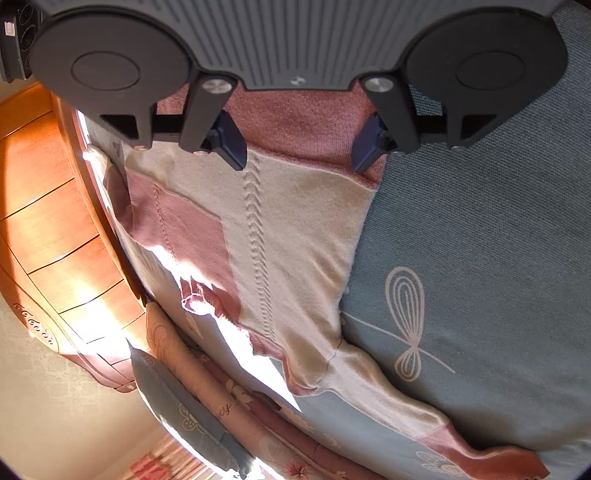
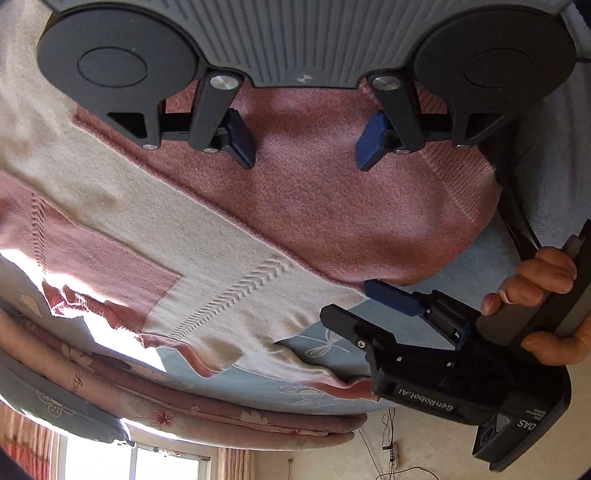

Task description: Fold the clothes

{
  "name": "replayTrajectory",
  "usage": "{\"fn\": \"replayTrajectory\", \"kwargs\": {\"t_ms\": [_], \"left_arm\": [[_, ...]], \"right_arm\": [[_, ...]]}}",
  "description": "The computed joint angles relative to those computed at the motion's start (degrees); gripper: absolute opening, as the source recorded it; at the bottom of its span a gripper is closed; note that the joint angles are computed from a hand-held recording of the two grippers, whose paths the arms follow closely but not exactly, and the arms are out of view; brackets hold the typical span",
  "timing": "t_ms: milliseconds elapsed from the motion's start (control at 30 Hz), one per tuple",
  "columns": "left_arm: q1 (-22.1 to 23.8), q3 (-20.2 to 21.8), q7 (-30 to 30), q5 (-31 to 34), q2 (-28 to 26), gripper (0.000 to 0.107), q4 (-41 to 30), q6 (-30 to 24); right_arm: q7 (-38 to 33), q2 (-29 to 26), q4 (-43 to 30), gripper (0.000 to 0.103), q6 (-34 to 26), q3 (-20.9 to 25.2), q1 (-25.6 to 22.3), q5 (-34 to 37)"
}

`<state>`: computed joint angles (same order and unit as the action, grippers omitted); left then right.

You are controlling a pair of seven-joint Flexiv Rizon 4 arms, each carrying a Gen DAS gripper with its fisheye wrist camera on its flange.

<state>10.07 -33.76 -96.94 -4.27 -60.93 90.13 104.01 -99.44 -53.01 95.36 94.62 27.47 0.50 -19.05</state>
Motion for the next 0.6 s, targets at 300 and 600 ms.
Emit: {"fn": "replayTrajectory", "kwargs": {"t_ms": [300, 600], "left_arm": [[-6.6, 7.3, 1.5, -3.5, 5.1, 0.073, -1.9, -4.0], [-18.6, 22.4, 1.6, -8.6, 9.9, 0.079, 2.3, -7.4]], "right_arm": [[-2.6, 2.2, 1.4, 0.065, 1.5, 0.4, -0.9, 2.4], [2.5, 3.1, 5.9, 0.070, 3.4, 0.2, -3.3, 1.5]]}}
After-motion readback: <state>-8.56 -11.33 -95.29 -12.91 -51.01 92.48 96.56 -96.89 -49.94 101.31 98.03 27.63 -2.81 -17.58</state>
